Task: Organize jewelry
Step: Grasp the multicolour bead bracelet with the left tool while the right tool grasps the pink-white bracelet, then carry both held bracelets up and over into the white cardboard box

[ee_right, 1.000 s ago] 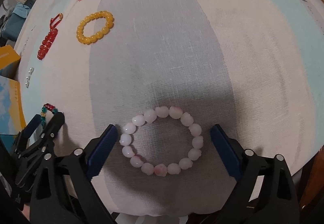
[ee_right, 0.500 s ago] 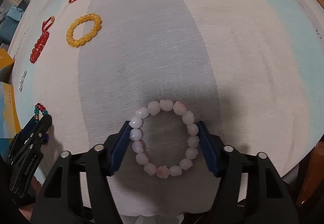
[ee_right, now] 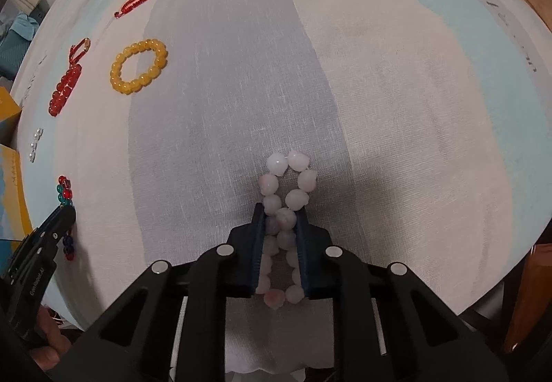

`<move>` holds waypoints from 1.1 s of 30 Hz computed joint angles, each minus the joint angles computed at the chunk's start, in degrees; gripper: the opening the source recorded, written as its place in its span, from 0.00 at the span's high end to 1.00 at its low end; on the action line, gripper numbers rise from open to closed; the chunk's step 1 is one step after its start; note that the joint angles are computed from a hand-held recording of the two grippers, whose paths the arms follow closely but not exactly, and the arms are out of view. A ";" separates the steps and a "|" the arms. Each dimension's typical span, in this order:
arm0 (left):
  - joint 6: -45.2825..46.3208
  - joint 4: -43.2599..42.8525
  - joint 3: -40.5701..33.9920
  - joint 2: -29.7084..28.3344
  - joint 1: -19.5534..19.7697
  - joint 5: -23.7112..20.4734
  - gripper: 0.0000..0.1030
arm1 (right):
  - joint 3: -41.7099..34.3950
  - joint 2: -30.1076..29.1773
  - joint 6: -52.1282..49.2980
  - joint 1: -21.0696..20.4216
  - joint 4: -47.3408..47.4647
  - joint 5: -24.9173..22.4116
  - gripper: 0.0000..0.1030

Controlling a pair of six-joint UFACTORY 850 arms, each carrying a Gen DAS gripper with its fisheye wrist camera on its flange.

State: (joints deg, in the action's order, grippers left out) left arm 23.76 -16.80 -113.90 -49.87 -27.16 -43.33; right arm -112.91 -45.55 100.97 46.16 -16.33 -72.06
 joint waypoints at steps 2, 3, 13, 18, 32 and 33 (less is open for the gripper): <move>-0.01 -0.76 -0.69 -0.27 0.28 -0.75 0.83 | -0.23 -0.05 0.20 0.24 -0.29 -0.28 0.89; -0.04 -0.80 -0.63 -0.21 0.32 -0.70 0.83 | -0.22 -0.04 0.26 0.26 -0.32 -0.27 0.89; 1.22 -2.66 -0.60 0.38 0.67 -1.12 0.92 | -0.47 1.29 1.77 2.27 -4.48 -1.29 0.89; 1.42 -3.42 -0.99 0.33 0.85 -1.73 0.92 | -0.06 2.35 1.84 2.95 -7.16 -2.22 0.89; -1.59 -0.93 -2.22 2.48 1.08 -2.51 0.92 | -5.84 -0.11 0.94 3.01 -10.04 -5.20 0.89; -1.54 -1.09 -2.24 2.59 1.16 -2.77 0.92 | -6.34 -0.29 0.97 3.02 -10.06 -5.73 0.89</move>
